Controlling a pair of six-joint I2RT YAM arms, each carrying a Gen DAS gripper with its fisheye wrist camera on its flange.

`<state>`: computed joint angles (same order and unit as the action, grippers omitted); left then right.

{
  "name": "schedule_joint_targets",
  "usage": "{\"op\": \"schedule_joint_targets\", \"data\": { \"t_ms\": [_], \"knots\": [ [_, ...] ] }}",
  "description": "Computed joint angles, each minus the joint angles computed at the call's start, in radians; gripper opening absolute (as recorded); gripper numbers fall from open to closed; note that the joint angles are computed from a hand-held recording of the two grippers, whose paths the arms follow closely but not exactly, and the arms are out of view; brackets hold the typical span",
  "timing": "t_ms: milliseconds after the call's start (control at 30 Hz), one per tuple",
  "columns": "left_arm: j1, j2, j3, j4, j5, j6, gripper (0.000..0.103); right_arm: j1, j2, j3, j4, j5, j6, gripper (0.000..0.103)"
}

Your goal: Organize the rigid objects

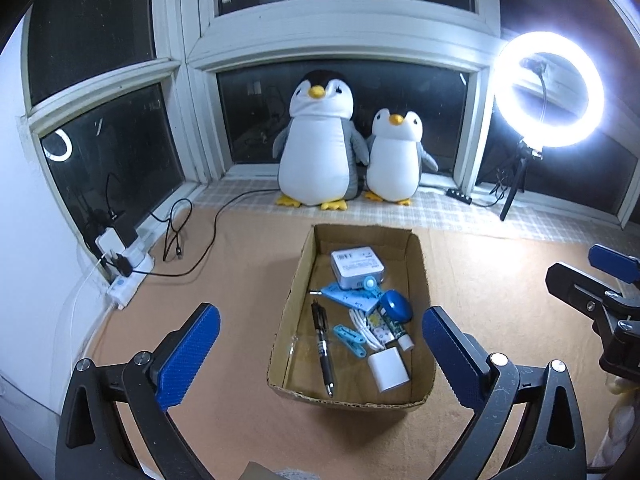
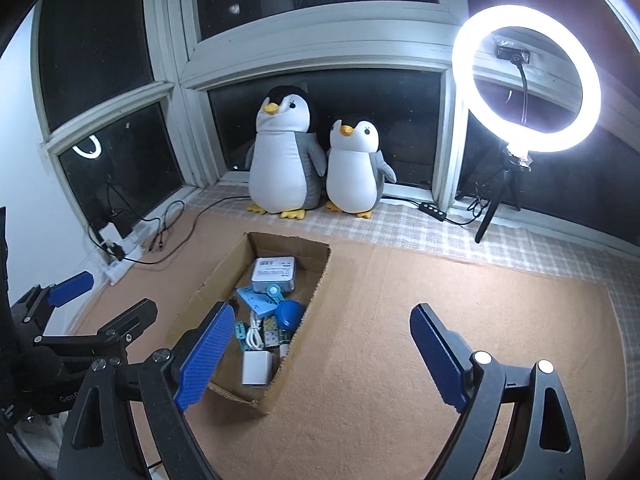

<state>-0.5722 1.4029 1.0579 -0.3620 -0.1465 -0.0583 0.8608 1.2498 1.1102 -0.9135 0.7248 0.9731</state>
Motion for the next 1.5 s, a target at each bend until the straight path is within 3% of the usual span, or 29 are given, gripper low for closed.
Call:
{"op": "schedule_joint_targets", "data": {
  "t_ms": [467, 1500],
  "knots": [
    [-0.002, 0.095, 0.034, 0.026, -0.017, 0.002, 0.103, -0.043, 0.015, -0.036, 0.051, -0.041, -0.014, 0.087],
    [-0.001, 0.103, 0.035, 0.027, -0.011, 0.0, 0.103, -0.056, 0.023, -0.055, 0.066, -0.072, -0.001, 0.087]
  ]
}}
